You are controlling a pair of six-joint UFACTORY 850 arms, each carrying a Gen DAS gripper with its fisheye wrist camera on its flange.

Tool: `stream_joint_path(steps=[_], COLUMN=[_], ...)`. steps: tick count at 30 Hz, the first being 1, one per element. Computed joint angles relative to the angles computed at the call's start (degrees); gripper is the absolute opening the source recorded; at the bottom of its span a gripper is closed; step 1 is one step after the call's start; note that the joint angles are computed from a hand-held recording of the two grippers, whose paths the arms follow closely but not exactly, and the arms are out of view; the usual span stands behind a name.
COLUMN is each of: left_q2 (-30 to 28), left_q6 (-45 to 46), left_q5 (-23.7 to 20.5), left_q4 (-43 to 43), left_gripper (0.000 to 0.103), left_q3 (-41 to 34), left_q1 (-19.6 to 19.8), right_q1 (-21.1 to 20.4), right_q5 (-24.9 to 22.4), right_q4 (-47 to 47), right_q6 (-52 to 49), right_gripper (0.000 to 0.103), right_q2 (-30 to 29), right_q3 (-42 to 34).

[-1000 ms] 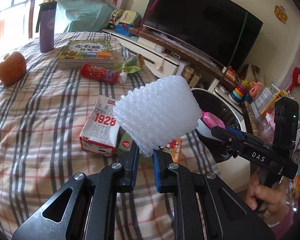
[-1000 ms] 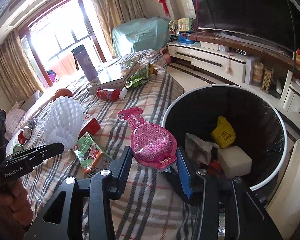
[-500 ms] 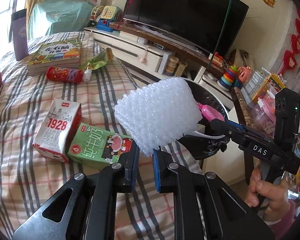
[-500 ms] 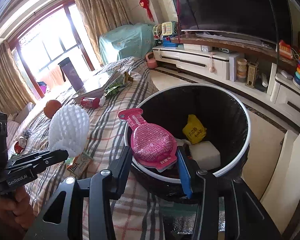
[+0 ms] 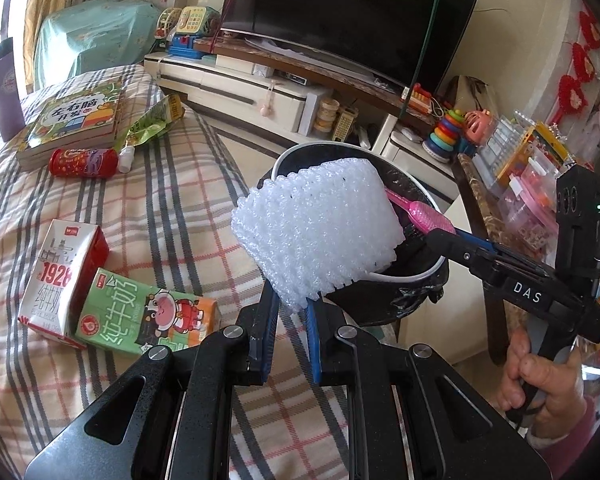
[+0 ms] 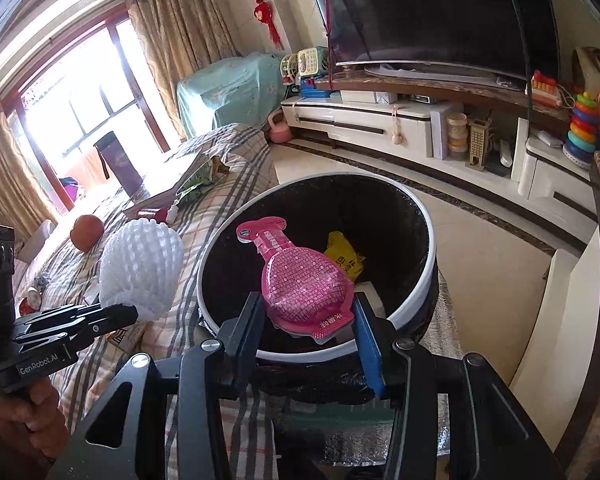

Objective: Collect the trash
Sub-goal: 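Carry the foam net and pink item over the trash bin with both tools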

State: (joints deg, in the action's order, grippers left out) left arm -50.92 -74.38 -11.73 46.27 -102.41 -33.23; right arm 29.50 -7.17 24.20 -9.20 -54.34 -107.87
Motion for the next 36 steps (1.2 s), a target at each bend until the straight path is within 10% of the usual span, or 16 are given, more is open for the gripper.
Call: stream_joint_path(steps=[36], left_q2=[-11.05], left_q6=[27.13], left_q5=[-8.41], left_q4=[-23.14], left_gripper=[0.012], left_q3=[-19.98], left_q1=[-0.23], right_q1=[-2.23], right_q5=[-1.43], right_q4=[-5.81], right_q6=[5.54], right_gripper=[0.045], right_q2=[-1.60], right_q3=[-3.20])
